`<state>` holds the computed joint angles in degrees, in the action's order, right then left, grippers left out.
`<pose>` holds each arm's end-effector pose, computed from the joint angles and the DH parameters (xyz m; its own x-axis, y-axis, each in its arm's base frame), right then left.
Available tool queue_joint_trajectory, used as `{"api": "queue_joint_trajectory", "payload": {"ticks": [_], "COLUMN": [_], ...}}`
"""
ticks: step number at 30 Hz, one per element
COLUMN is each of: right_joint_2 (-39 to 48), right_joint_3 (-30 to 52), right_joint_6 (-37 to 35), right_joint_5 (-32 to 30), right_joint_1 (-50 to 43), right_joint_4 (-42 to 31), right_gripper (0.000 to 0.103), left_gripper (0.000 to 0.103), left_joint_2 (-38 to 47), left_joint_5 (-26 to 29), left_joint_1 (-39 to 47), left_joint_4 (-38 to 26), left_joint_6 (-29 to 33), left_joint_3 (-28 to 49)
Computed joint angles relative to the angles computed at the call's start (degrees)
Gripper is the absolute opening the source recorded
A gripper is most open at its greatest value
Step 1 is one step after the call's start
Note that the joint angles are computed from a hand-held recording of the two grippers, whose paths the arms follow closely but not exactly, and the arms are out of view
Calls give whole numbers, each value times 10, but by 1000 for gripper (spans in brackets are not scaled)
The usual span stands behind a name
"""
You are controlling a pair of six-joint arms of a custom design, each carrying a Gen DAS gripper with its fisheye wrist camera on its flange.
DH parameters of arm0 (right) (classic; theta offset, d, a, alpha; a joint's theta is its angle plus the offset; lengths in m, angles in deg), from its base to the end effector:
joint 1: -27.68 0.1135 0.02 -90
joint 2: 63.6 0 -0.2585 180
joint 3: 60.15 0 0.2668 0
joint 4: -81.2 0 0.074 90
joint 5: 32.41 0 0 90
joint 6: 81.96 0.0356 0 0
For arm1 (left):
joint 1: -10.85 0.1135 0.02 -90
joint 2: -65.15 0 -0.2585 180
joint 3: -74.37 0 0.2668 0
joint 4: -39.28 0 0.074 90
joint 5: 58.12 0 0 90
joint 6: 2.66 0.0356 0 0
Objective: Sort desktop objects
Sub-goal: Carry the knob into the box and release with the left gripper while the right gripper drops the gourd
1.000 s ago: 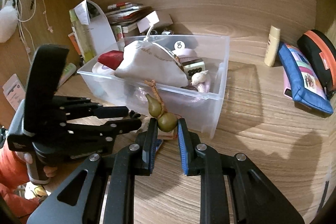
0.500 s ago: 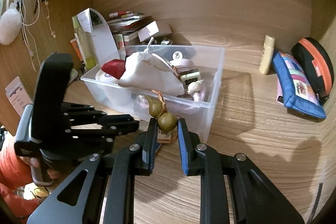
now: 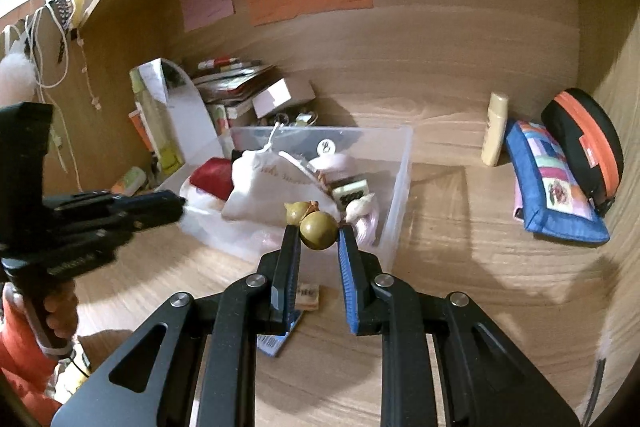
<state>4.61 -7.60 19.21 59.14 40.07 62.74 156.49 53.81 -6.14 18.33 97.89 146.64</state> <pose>0.2655 0.0573 0.2200 -0.5748 0.0720 -0.8151 -0.0828 0.9859 0.1455 0.3406 -0.1180 0.2159 -0.5049 0.3319 -0.7968 0.6480 0.7556 -0.0959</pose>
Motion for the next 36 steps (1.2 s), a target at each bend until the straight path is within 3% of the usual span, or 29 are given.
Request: {"api": "queue_joint_trajectory", "payload": {"ticks": [17, 36], "right_joint_2": [96, 127], "right_joint_3": [71, 104], "right_joint_6": [-6, -8], "right_joint_5": [15, 74], "right_joint_1": [-3, 26], "right_joint_4": [-17, -48], "right_gripper": [17, 20], "left_gripper": [13, 13], "left_joint_2": [122, 144], "left_joint_5": [7, -2], "left_joint_1": [64, 69], "left_joint_4": [-40, -59], "left_joint_6": [-5, 15], "left_joint_3": [126, 143]}}
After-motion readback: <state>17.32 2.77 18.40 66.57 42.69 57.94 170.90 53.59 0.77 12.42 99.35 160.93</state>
